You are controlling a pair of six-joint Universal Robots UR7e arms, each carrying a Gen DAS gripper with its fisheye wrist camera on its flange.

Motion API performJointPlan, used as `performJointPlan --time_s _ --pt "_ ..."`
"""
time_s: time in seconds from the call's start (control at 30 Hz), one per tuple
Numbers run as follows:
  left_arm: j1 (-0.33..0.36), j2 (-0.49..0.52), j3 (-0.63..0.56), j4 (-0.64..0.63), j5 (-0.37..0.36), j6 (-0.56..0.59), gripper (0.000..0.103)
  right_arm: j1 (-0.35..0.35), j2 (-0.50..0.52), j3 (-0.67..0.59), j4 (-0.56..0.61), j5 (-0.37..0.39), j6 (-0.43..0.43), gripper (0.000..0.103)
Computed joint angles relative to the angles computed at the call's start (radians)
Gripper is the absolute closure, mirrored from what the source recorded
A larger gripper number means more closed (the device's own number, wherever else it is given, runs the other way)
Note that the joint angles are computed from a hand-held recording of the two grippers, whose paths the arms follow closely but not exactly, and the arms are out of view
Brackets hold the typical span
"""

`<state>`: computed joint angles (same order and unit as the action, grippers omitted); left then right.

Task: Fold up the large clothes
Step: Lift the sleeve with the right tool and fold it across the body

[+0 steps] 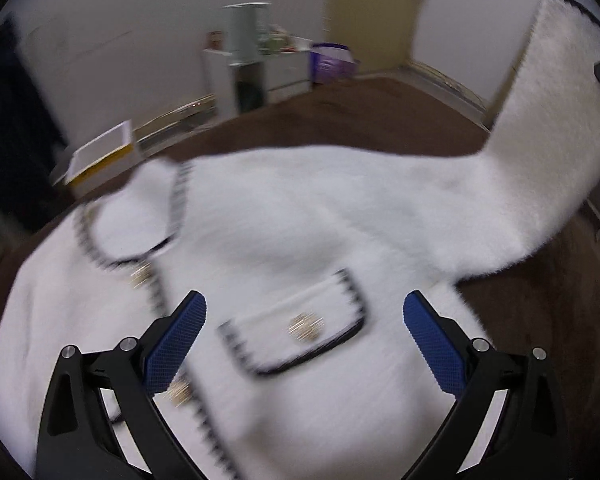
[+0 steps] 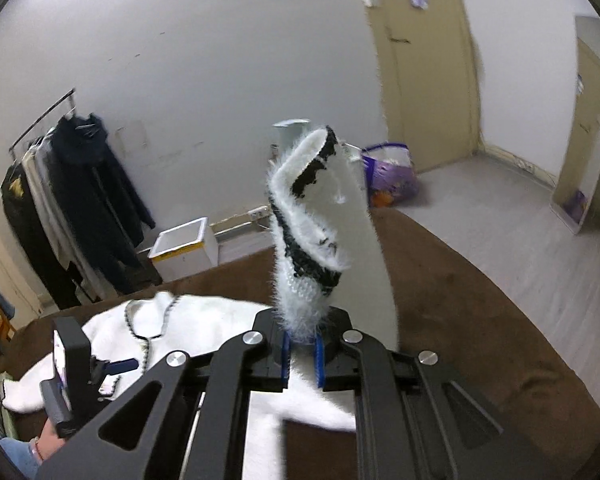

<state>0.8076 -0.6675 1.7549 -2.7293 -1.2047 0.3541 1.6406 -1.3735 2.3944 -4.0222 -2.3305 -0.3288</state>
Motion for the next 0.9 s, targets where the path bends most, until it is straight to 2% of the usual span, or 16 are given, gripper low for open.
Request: performJointPlan --time_s 0.13,0.27,0.33,0.47,0.6,0.7,0.9 --pt "0.050 -0.090 0.032 0.005 0.060 0.010 0.006 0.083 0.105 -0.083 0.012 -0.016 0.004 0.094" --pt "0.106 -0.168 0.044 0.018 0.106 0.029 0.006 0.137 0.225 -0.164 0.046 0.006 0.016 0.094" --pt "0.139 -0.214 0.051 0.013 0.133 0.052 0.006 0.148 0.294 -0.218 0.088 0.041 0.036 0.094" --pt "0.193 -0.277 0.058 0.011 0.180 0.083 0.006 0.151 0.434 -0.320 0.159 0.090 0.054 0.094" --pt "0.255 -0.310 0.050 0.042 0.212 0.089 0.006 0.146 0.579 -0.432 0.271 0.079 0.109 0.094" --pt "0.296 -0.318 0.040 0.079 0.223 0.073 0.006 0.107 0.654 -0.476 0.354 0.097 0.176 0.094" --pt "0.339 -0.323 0.032 0.093 0.238 0.090 0.006 0.084 0.763 -0.549 0.451 0.085 0.246 0.093"
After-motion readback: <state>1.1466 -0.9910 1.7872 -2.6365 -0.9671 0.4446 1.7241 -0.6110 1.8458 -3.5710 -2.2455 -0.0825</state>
